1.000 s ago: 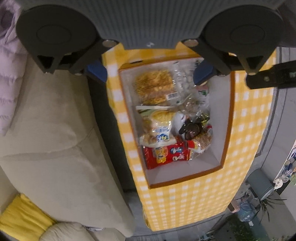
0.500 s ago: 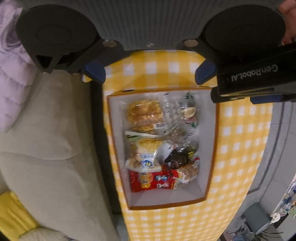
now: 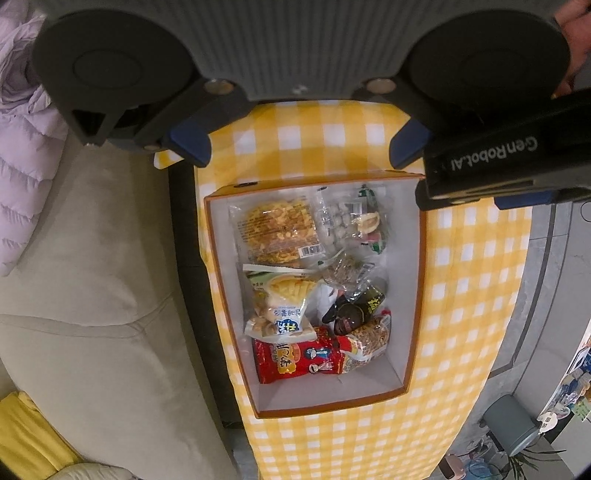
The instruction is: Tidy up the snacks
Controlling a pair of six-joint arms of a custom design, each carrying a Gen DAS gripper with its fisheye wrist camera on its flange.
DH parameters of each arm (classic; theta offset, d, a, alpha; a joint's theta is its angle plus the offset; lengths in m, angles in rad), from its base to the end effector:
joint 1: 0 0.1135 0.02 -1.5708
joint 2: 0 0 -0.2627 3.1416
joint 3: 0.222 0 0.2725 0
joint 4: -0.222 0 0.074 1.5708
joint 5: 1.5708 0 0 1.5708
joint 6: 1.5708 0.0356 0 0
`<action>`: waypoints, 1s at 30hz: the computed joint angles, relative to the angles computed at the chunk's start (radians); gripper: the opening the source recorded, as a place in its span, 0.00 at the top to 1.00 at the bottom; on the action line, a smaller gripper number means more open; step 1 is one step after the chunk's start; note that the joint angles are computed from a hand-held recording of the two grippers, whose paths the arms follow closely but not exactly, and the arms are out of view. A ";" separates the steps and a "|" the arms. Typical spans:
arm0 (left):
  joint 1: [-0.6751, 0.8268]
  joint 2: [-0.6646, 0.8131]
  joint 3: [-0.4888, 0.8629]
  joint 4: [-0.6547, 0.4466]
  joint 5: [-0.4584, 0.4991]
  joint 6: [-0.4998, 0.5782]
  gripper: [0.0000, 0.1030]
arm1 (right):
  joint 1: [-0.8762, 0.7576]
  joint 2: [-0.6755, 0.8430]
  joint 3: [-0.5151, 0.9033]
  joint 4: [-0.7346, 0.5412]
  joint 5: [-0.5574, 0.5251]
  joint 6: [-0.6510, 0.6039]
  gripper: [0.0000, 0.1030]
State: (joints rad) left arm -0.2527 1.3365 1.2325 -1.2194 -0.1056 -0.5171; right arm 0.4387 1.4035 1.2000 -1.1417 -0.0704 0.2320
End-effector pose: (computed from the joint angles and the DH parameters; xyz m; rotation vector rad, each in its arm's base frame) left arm 0.2492 -0.0605 0.2950 -0.3974 2.8454 0.0066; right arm 0.2463 0.1183 0.2708 -0.3154 2.9276 0.2077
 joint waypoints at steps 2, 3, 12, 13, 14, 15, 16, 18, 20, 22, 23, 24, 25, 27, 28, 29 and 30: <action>-0.002 -0.003 -0.002 0.003 -0.001 -0.004 0.17 | -0.003 -0.001 -0.002 -0.002 -0.007 0.005 0.03; -0.003 -0.005 -0.004 0.002 -0.003 -0.006 0.17 | -0.005 -0.004 -0.004 0.000 -0.010 0.006 0.03; -0.001 -0.017 -0.013 0.003 0.007 -0.007 0.17 | 0.001 -0.013 -0.005 0.001 0.004 0.006 0.03; -0.002 -0.016 -0.012 0.002 0.007 -0.008 0.17 | -0.001 -0.014 -0.006 0.001 0.004 0.005 0.03; -0.001 -0.017 -0.013 0.001 0.010 -0.006 0.16 | -0.002 -0.016 -0.008 0.001 0.004 0.004 0.03; -0.001 -0.020 -0.016 0.002 0.012 -0.005 0.16 | -0.003 -0.018 -0.012 0.002 0.003 0.003 0.03; -0.003 -0.022 -0.017 0.001 0.010 -0.006 0.16 | -0.004 -0.019 -0.012 0.003 0.002 0.003 0.03; -0.004 -0.025 -0.018 0.001 0.007 -0.006 0.16 | -0.004 -0.025 -0.018 0.003 -0.001 0.006 0.03; -0.004 -0.026 -0.019 0.000 0.008 -0.004 0.15 | -0.003 -0.029 -0.021 0.005 -0.001 0.008 0.03; -0.006 -0.026 -0.019 0.000 0.003 -0.007 0.15 | -0.002 -0.033 -0.025 0.007 0.000 0.009 0.03; -0.008 -0.028 -0.019 -0.002 -0.001 -0.007 0.15 | -0.001 -0.036 -0.027 0.009 0.001 0.008 0.03; -0.009 -0.028 -0.020 -0.003 -0.002 -0.006 0.14 | 0.000 -0.041 -0.032 0.014 0.002 0.006 0.03; -0.008 -0.027 -0.018 -0.004 0.003 -0.007 0.14 | 0.001 -0.044 -0.035 0.017 0.002 0.006 0.03; -0.003 -0.031 -0.019 -0.007 0.012 0.005 0.14 | 0.003 -0.046 -0.036 0.016 0.001 0.005 0.03; -0.002 -0.033 -0.019 -0.008 0.013 0.007 0.14 | 0.005 -0.045 -0.036 0.016 0.002 0.005 0.03; -0.001 -0.036 -0.021 -0.008 0.013 0.007 0.14 | 0.006 -0.047 -0.036 0.017 0.004 0.005 0.03; -0.002 -0.032 -0.020 -0.007 0.012 0.006 0.14 | 0.008 -0.047 -0.037 0.018 0.005 0.006 0.03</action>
